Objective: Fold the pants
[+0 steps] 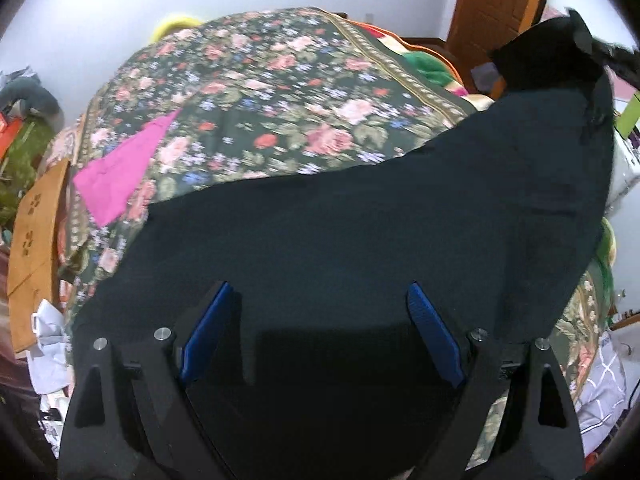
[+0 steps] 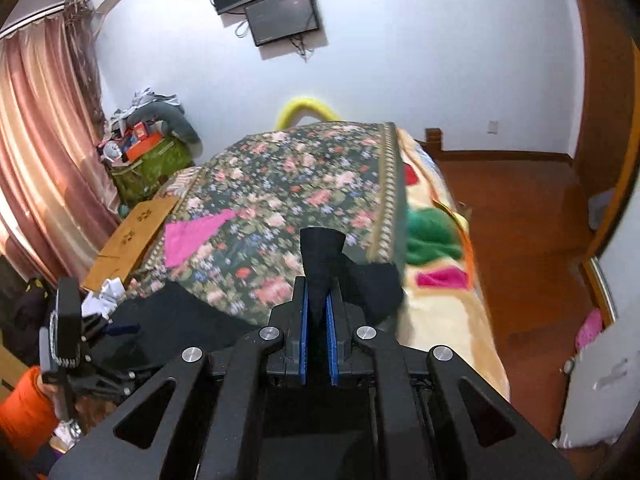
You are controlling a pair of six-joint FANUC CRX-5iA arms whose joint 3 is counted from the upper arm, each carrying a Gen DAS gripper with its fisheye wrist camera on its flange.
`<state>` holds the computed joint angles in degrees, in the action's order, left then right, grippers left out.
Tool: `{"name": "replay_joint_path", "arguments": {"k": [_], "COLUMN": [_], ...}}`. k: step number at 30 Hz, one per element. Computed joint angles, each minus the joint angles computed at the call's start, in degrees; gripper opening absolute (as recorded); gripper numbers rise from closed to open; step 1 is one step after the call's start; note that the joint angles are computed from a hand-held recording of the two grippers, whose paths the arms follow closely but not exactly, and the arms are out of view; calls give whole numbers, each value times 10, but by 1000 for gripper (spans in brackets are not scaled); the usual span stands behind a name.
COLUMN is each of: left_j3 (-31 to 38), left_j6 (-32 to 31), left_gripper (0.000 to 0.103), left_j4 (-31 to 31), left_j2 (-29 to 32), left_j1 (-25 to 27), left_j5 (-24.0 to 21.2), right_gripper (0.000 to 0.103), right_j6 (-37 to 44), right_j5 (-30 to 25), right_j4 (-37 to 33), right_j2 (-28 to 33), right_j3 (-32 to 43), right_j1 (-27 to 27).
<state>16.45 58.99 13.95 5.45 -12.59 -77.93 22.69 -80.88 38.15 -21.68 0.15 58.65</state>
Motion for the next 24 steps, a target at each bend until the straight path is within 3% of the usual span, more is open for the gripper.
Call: {"name": "replay_joint_path", "arguments": {"k": [11,19,22,24], "left_j3": [-17,-28,-32,-38], "left_j6": [29,34,33,32], "left_gripper": [89,89,89,89], "left_j4": [4,6,10,15], "left_j2": [-4,-10,-15,-20], "left_j1": [-7,-4,0,6], "left_j5": [-8,5,12,19], "right_gripper": [7,7,17,31], "right_j6": [-239,-353,-372,-375], "right_j5": [-88,-146,-180,-204], "right_j4": [-18,-23,-12,-9], "right_j2": [-126,-143,-134,-124], "right_j3": [-157,-192,-181,-171], "right_j1": [140,215,233,239]}}
